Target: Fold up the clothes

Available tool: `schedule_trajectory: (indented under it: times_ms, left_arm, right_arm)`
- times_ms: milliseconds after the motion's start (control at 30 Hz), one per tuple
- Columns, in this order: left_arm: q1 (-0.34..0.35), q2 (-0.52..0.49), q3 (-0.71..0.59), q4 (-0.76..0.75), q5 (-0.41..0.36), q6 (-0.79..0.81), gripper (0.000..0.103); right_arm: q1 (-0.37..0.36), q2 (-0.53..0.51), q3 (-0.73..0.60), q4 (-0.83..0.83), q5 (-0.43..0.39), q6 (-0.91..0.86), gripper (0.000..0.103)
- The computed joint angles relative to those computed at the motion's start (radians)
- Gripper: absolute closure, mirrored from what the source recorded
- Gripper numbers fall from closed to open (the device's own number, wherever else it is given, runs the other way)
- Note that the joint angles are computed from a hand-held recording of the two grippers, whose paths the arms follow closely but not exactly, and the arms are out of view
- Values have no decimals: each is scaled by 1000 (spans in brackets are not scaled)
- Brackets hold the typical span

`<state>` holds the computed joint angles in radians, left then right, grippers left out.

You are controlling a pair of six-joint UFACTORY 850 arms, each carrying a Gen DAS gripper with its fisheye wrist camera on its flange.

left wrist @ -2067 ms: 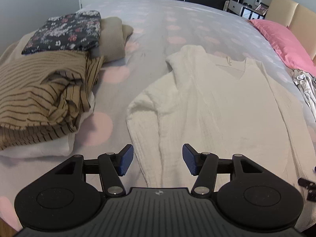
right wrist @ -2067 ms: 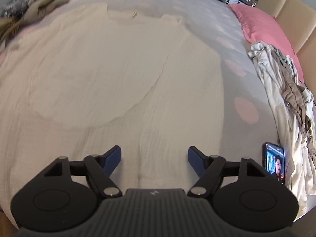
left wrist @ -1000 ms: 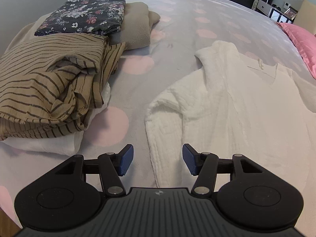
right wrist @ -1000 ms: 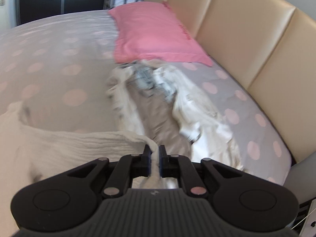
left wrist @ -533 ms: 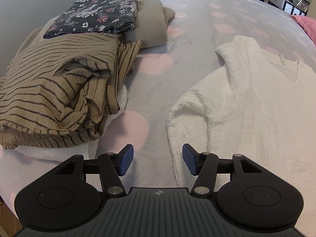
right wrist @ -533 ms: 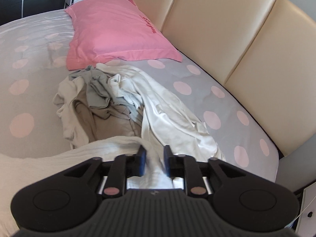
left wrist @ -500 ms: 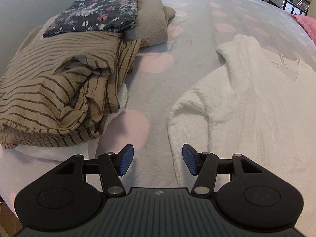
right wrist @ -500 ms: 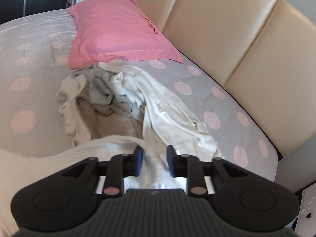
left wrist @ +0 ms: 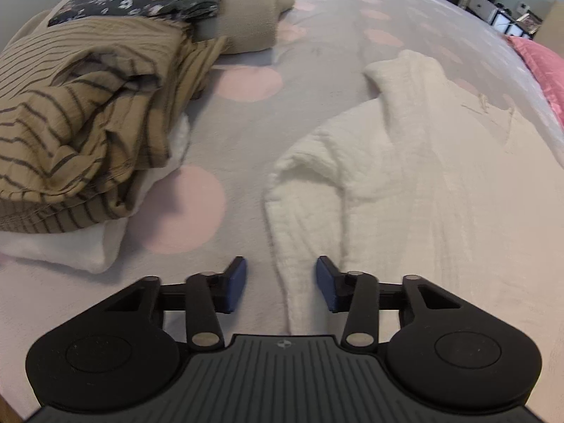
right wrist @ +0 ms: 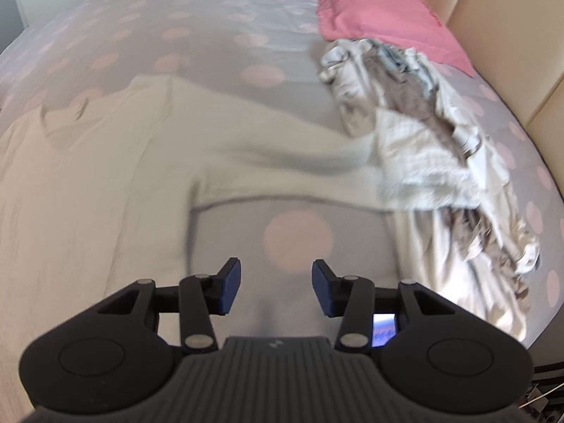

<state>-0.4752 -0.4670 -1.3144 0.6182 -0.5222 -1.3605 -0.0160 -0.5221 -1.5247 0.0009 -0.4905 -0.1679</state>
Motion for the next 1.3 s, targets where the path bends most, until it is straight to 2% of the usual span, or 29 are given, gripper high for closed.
schedule_trajectory:
  times_ms: [100,200,267,333,433,500,567,700,767,800,900,967,1033,1067,1133,1200,1300]
  left_arm:
    - [-9,-2,-3,50,26,-19,99]
    - [-27,19,6,206,19,-162,100]
    - [-43,37,1,341,-10,-264,100]
    - [-53,59,-10,465,-3,-365,101]
    - [-69,46,-82,546,26,-388,101]
    - [-87,11,-151,516,59,-284,101]
    - [-111,-40,-227,431,82,-112,101]
    - [-143,-162,-375,130,99,282,100]
    - [-152,-211,-422,5,98,398,99]
    - [-154,-231,-439,-53,97,444,98]
    - [-159,-246,-441,-118,80,463,80]
    - [-165,-206,-383,-66,93,397,74]
    - [-169,-151,-310,21,111,304,59]
    - [-172,-121,-274,94,110,227,56]
    - [-175,-63,-203,224,85,84,54]
    - [-171,-22,-151,274,41,-9,52]
    - [-155,13,-100,239,-38,-75,52]
  right_arm:
    - [12,32,63,85,2,-104,55]
    - [28,49,108,49,20,-106,55]
    - [34,48,117,36,12,-119,56]
    - [31,40,110,65,-2,-158,56]
    - [29,38,109,109,-10,-215,56]
    - [28,39,112,124,-13,-238,56]
    - [28,37,113,124,-17,-240,56]
    - [33,29,115,78,-25,-205,55]
    - [36,26,118,50,-24,-189,55]
    - [36,26,118,47,-26,-190,55]
    - [37,25,118,51,-30,-203,55]
    - [34,27,117,72,-33,-222,55]
    - [33,29,118,88,-34,-237,54]
    - [33,31,119,96,-35,-245,54]
    - [34,32,121,101,-37,-254,54]
    - [37,32,125,96,-38,-256,54]
    - [43,34,132,83,-36,-255,53]
